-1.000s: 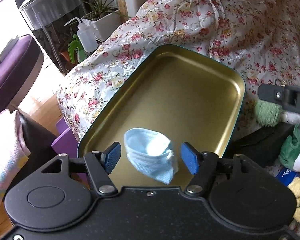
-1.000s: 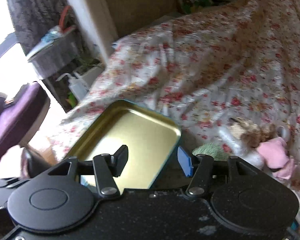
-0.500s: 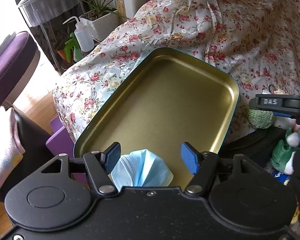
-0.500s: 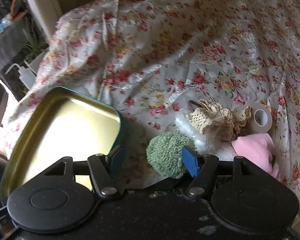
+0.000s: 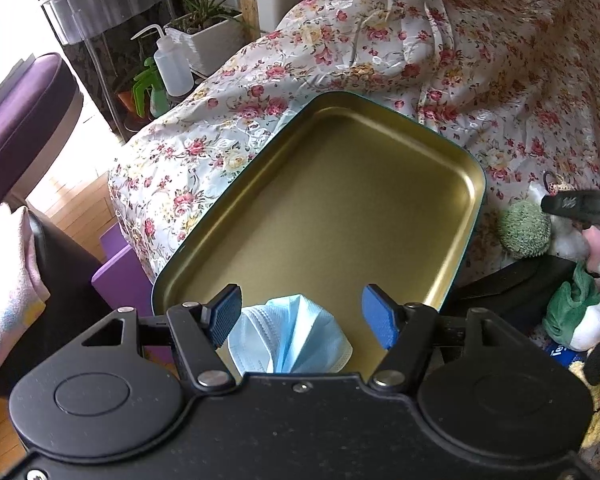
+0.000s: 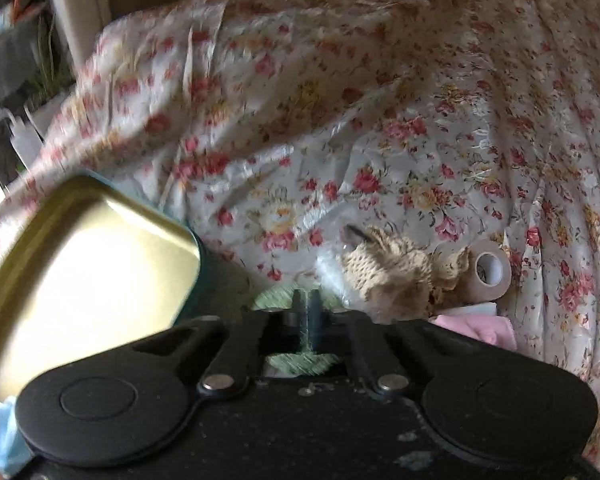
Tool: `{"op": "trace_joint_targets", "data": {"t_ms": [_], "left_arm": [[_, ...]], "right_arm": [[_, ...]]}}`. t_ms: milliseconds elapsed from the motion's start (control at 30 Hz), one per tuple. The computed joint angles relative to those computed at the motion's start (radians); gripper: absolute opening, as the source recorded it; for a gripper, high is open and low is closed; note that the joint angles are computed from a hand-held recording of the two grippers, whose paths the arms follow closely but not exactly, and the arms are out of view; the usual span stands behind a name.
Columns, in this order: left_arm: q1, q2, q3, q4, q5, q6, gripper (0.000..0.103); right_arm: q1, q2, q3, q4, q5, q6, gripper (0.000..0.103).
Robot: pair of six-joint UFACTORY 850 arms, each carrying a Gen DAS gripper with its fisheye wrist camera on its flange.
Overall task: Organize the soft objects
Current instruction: 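Lower the green fuzzy ball into the tin tray and open right gripper, then move left gripper to yellow sock bundle while right gripper approaches white tissue pack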
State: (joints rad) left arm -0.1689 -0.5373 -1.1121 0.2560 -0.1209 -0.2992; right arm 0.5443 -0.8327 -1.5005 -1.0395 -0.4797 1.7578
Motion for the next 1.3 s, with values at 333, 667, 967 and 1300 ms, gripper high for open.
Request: {"op": "trace_joint_targets", "data": {"t_ms": [333,667,967,1300], "left_arm": [[-0.007,-0.003,0.0,-0.063,-0.008,0.07,0.064],[0.002,-0.002,-0.003,-0.144,-0.011,0.135,0.064],[0.002,-0.001,-0.002,-0.025,-0.007,-0.004,0.064],[0.003,0.002,0.006,0.116,-0.009,-0.153,0.065]], "right_arm": [[0.008,-0.099,-0.107,0.107,-0.039,-0.231,0.066],[0.02,-0.095,-0.106,0.054,-0.103,-0.188,0.047],[0.034,0.087,0.083,-0.465,0.134,0.407,0.05],[0.094,0.075,0.06,-0.742,0.156,0.614,0.062]]}}
